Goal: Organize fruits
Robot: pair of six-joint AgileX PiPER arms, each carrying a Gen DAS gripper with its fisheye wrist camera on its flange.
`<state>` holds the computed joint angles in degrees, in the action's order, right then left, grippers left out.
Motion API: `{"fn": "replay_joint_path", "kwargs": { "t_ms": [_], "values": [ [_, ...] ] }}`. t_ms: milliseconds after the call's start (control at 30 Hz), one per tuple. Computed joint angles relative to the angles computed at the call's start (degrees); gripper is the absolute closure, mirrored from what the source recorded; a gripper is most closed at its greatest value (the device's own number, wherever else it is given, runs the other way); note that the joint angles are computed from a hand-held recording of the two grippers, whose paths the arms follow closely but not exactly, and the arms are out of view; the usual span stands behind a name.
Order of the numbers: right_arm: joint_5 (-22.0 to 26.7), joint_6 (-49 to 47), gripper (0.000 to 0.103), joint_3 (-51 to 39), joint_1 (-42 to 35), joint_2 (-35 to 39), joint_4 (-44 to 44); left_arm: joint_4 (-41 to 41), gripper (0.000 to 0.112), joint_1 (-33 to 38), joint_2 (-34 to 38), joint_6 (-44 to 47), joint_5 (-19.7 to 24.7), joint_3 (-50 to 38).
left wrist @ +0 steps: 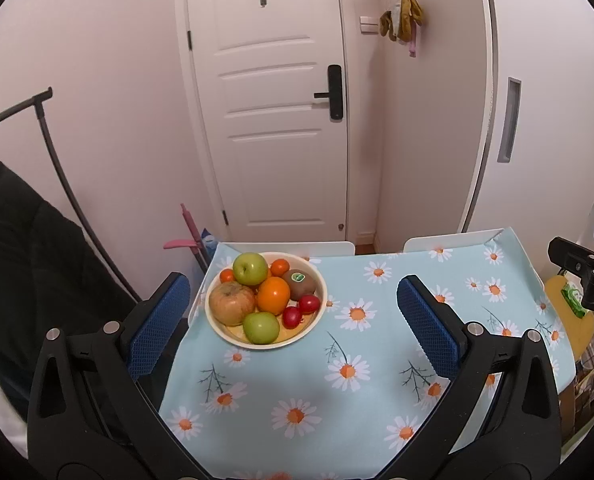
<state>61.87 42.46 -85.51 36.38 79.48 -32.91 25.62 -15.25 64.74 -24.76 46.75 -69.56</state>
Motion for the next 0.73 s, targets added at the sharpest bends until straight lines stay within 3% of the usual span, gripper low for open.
{"fn": "replay_joint_path", "kwargs": {
  "t_ms": [400,733],
  "values": [
    [0.5,1.0,0.000,-0.3,1.2,0.2,-1.0,5.3,0.009,-2.3,-0.8,-4.6,0.9,1.2],
    [0.9,1.3,0.000,-1.0,1.9,0.8,-1.5,2.9,0.009,-0.2,-1.4,-3.4,-1.0,1.9]
  ]
}}
